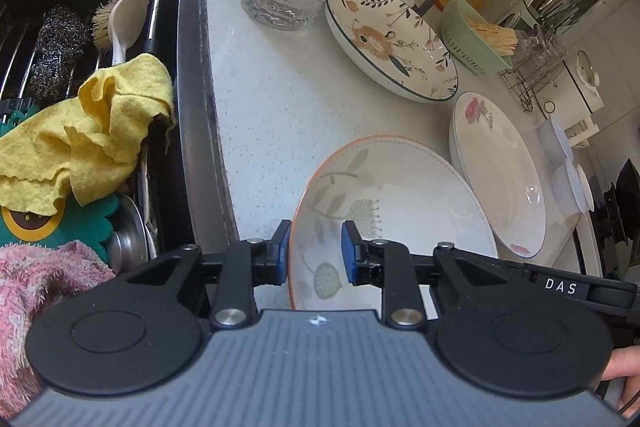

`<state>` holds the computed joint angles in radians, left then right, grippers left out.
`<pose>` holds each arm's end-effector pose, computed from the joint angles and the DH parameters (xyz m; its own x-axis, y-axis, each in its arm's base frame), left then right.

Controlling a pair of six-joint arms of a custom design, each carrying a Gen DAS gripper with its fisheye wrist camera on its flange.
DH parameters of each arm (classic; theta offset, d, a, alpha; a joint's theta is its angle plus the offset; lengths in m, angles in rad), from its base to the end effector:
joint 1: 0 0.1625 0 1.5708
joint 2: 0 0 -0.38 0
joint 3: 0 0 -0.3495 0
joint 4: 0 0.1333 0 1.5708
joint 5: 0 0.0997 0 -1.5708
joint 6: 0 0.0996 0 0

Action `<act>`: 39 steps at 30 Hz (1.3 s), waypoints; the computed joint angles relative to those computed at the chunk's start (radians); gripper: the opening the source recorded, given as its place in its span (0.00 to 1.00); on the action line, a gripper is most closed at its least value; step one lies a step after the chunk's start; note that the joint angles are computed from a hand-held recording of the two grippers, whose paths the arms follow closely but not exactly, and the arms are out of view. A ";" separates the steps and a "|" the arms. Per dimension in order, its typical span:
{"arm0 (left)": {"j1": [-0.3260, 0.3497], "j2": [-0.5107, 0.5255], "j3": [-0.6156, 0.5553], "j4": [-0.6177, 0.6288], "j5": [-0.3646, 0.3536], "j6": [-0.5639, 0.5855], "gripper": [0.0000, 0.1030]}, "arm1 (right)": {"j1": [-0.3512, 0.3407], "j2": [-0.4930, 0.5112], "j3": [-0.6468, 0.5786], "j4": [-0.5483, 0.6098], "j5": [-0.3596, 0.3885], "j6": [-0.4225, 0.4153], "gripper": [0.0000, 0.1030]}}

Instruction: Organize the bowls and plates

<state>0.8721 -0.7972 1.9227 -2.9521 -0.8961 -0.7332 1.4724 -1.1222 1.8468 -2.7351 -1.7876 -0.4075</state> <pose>-0.1926 -0.5332 0.0689 -0.9363 -0.2125 -0.2797 -0.0058 0.8056 -0.5925 0.0565 -0.5664 0.2277 -0.9193 -0.1851 0.3474 -0.3000 0.9009 -0.3137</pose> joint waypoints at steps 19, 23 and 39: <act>-0.032 -0.084 0.011 0.074 -0.054 -0.019 0.28 | 0.012 -0.090 0.040 0.003 0.071 0.038 0.21; -0.043 -0.107 -0.001 0.111 -0.073 -0.016 0.28 | 0.019 -0.120 0.047 0.019 0.072 0.064 0.21; -0.066 -0.112 -0.086 0.162 -0.116 -0.016 0.32 | 0.048 -0.189 0.036 0.032 0.080 0.107 0.21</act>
<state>0.8063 -0.9088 1.8370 -2.7900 -1.0117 -0.7497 1.5205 -1.3116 1.8826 -2.7033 -1.7081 -0.3010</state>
